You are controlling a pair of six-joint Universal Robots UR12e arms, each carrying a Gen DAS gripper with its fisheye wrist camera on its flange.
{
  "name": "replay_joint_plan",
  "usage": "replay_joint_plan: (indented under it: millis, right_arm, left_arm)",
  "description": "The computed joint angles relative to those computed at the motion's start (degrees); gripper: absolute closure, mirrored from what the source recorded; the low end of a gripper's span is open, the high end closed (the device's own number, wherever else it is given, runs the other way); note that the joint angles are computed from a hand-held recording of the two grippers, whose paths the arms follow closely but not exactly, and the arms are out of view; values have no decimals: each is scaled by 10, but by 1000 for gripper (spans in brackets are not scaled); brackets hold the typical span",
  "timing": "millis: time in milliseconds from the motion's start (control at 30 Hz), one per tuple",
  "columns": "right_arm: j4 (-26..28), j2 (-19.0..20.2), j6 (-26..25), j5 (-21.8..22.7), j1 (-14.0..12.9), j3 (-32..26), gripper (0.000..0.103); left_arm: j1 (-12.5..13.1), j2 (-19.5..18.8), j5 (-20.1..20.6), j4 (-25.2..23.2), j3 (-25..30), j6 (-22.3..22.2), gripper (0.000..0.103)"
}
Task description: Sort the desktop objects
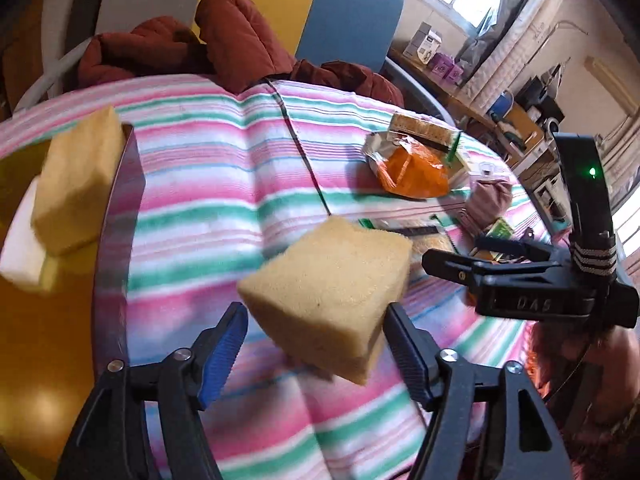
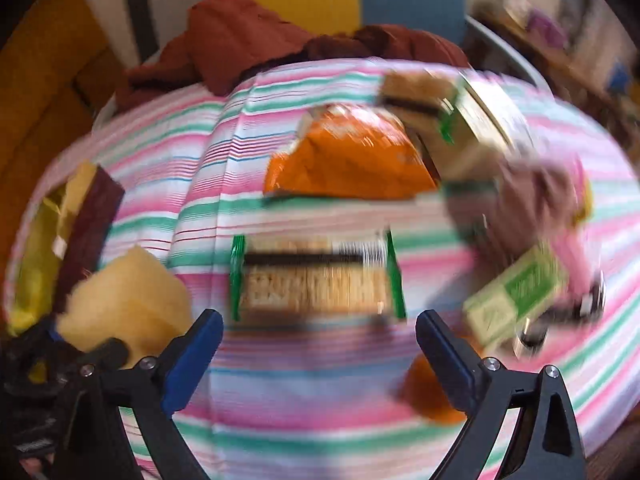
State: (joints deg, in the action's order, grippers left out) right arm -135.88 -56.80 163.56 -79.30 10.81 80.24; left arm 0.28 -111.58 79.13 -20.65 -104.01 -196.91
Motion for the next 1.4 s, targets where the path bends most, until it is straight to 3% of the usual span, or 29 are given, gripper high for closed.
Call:
replay_joint_plan:
  millis: [67, 133, 200, 267, 300, 367, 433, 500, 600, 667, 733, 833, 967, 1100, 1200, 1400]
  right_arm:
    - [32, 13, -74, -16, 7, -25, 5]
    - [65, 27, -116, -51, 16, -48, 6]
    - [85, 42, -96, -70, 20, -68, 12]
    - [98, 49, -29, -72, 17, -79, 12]
    - [127, 51, 2, -49, 12, -88, 12]
    - [168, 48, 4, 36, -3, -94, 12]
    - [155, 40, -35, 40, -5, -90, 7]
    - [111, 36, -109, -7, 4, -81, 1]
    - [88, 44, -180, -48, 14, -86, 2]
    - [110, 55, -186, -40, 15, -103, 8]
    - [150, 62, -163, -13, 9, -113, 36]
    - [135, 58, -95, 22, 1, -100, 40]
    - [84, 28, -27, 27, -5, -45, 46]
    - [20, -2, -9, 28, -4, 12, 53]
    - [7, -19, 5, 59, -8, 42, 53]
    - [-7, -39, 51, 81, -16, 73, 53]
  left_arm:
    - [0, -7, 19, -4, 13, 9, 23]
    - [1, -12, 43, -7, 28, -3, 23]
    - [4, -17, 49, -14, 39, -11, 25]
    - [7, -21, 42, -33, 47, -12, 25]
    - [9, -20, 40, -40, 48, -10, 25]
    - [10, -15, 37, -33, 40, -7, 25]
    - [12, -10, 28, -27, 31, -18, 25]
    - [17, -9, 1, -39, 31, -39, 25]
    - [16, -11, -23, -51, 35, -60, 25]
    - [7, -15, 1, -60, 44, -45, 24]
    - [-1, -20, 24, -73, 53, -23, 24]
    - [-8, -23, 54, -57, 54, 8, 23]
    - [-8, -31, 51, -71, 67, 11, 18]
    - [-12, -40, 60, -73, 75, 26, 14]
    - [-11, -38, 59, -54, 69, 31, 19]
    - [-3, -24, 32, -33, 41, 10, 30]
